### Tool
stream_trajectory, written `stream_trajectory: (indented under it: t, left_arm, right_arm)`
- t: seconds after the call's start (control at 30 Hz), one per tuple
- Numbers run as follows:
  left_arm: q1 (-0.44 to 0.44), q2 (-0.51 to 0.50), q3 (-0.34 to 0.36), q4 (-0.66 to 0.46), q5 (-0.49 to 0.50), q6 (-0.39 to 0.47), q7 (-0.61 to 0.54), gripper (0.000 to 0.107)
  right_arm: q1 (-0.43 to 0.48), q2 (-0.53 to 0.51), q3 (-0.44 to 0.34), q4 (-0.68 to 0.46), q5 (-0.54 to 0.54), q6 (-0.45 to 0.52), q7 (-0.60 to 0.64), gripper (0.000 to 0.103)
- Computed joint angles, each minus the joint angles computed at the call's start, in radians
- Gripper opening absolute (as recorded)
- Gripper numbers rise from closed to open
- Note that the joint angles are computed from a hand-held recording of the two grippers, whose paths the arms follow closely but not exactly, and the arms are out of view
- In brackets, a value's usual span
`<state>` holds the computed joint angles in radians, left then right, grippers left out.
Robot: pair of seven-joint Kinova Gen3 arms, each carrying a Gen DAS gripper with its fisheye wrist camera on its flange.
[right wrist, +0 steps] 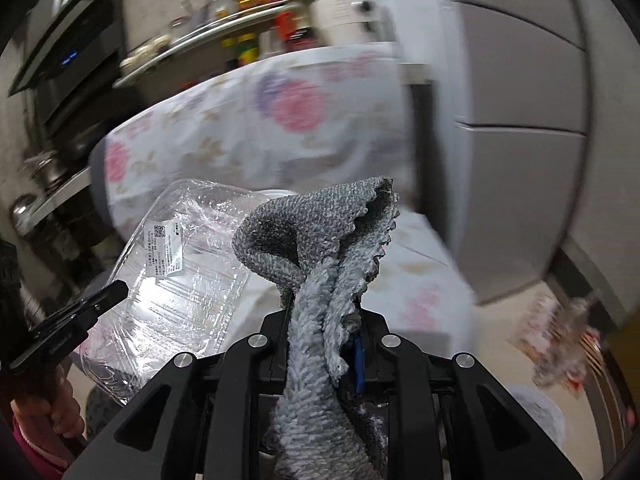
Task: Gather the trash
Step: 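Carry the tray and grey cloth over the trash bin and open both grippers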
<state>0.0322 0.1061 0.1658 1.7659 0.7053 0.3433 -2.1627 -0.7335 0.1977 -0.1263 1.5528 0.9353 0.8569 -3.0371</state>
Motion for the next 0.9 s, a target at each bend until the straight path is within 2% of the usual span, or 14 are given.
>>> stream_trajectory:
  t: [0.17, 0.4, 0.57, 0.67, 0.8, 0.9]
  left_arm:
    - [0.054, 0.076, 0.064, -0.052, -0.02, 0.042, -0.016, 0.004]
    - [0.174, 0.163, 0.101, -0.134, -0.175, 0.083, 0.061, 0.005]
    - [0.261, 0.235, 0.102, -0.199, -0.292, 0.134, 0.152, 0.005]
    - [0.303, 0.284, 0.101, -0.237, -0.345, 0.158, 0.189, 0.005]
    - [0.376, 0.373, 0.087, -0.325, -0.431, 0.223, 0.251, 0.005]
    - [0.411, 0.452, 0.091, -0.42, -0.472, 0.303, 0.271, 0.005]
  right_arm:
    - [-0.002, -0.119, -0.04, 0.148, 0.003, 0.162, -0.158, 0.022]
    - [0.068, -0.23, -0.138, 0.294, -0.05, 0.293, -0.323, 0.022]
    - [0.104, -0.252, -0.187, 0.368, -0.068, 0.354, -0.422, 0.023]
    - [0.129, -0.26, -0.184, 0.421, -0.095, 0.324, -0.458, 0.023]
    - [0.19, -0.278, -0.156, 0.505, -0.161, 0.193, -0.476, 0.024]
    - [0.238, -0.277, -0.123, 0.567, -0.193, 0.073, -0.476, 0.036]
